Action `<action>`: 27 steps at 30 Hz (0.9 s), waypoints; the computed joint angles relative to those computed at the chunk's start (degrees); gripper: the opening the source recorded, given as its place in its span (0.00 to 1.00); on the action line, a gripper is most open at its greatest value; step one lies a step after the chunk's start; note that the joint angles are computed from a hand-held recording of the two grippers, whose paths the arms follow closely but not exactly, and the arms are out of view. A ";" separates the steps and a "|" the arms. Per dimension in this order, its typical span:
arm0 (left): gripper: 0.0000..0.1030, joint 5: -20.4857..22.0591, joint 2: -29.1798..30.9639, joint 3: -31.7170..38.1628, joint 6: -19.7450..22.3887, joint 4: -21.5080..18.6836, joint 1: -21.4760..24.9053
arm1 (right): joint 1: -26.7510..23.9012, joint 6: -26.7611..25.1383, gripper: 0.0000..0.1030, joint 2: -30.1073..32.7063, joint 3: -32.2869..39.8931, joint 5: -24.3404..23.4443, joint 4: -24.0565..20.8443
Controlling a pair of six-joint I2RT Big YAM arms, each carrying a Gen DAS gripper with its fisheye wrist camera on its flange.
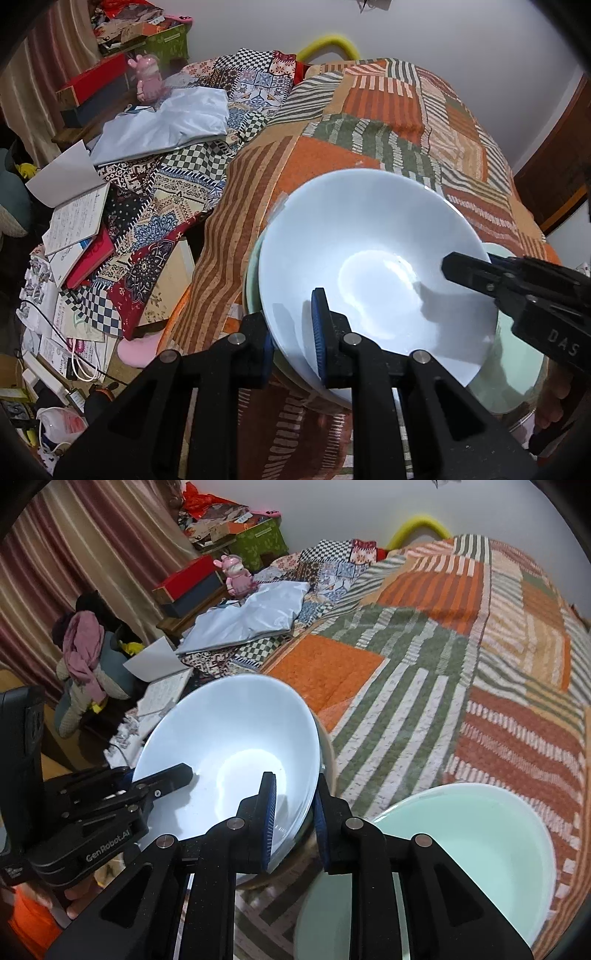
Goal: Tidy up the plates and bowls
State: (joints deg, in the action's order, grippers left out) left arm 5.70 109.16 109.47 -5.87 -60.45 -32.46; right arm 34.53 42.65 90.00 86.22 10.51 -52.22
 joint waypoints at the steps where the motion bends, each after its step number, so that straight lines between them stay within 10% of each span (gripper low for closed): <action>1: 0.17 0.05 -0.04 -0.10 -0.08 0.15 0.01 | 0.02 -0.03 0.19 -0.26 -0.36 -0.03 0.17; 21: 0.30 -1.38 3.25 8.61 2.06 -7.50 -0.67 | -0.12 1.24 0.34 -3.77 -3.55 1.08 2.17; 27: 0.38 -1.48 0.59 6.16 1.96 -4.38 -0.16 | -0.24 0.67 0.36 -4.18 -3.89 1.01 2.52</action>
